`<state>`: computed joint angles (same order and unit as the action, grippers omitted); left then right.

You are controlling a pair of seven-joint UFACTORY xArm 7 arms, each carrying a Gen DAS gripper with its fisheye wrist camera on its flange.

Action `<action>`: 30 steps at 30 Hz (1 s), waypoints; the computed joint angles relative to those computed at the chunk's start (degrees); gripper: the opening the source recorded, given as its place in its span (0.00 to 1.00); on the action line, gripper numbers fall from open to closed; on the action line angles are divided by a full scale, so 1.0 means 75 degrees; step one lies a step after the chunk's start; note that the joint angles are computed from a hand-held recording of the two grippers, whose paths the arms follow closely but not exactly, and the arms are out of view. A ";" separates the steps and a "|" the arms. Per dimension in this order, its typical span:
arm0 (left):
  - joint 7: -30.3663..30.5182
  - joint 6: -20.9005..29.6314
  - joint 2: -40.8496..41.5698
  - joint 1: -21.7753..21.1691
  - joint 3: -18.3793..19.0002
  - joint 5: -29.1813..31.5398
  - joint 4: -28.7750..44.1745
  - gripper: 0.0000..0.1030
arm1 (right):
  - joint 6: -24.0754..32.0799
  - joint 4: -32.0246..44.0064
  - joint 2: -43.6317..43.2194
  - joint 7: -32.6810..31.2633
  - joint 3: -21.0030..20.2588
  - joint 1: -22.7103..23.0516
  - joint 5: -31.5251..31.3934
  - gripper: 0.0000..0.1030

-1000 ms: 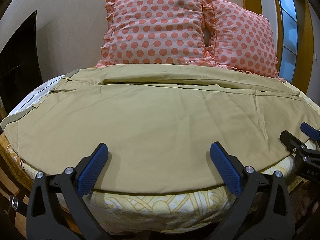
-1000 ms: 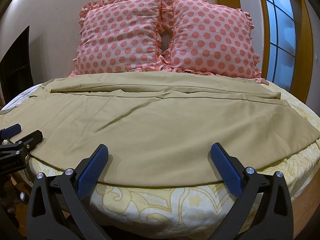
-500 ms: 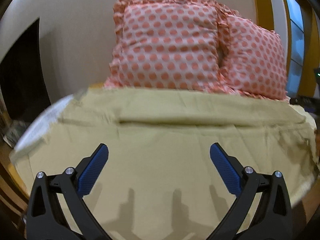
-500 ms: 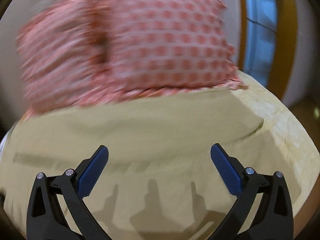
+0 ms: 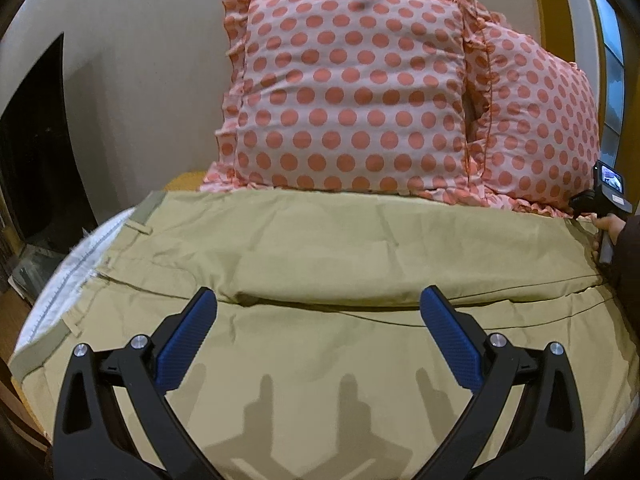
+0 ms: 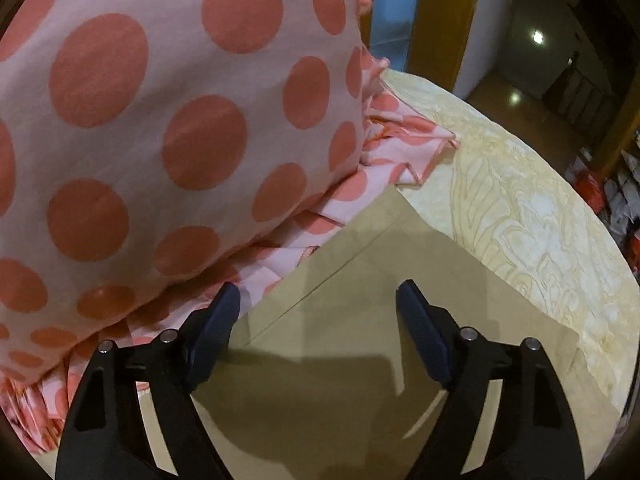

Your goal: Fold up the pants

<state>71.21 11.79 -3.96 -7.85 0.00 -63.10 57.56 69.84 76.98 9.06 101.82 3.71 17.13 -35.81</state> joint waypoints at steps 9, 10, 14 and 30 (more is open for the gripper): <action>0.0451 0.0570 -0.0207 0.0191 0.0153 -0.0758 -0.0106 0.98 | -0.4084 -0.4002 -0.3120 0.2989 0.0418 -0.0866 -0.2079 0.04; 0.0510 0.0676 -0.0284 0.0211 0.0203 -0.0852 -0.0146 0.98 | -0.4378 -0.4460 -0.3709 0.3589 0.0655 -0.0993 -0.2595 0.04; 0.0530 0.1230 -0.0525 0.0363 0.0454 -0.1194 -0.0217 0.98 | -0.4773 -0.5824 -0.5992 0.5186 0.1796 -0.1106 -0.3328 0.04; -0.1149 0.2392 0.1111 0.1085 0.0156 0.0205 0.2001 0.98 | -0.3975 -0.6999 -0.7853 0.6369 0.4808 -0.0669 0.0353 0.48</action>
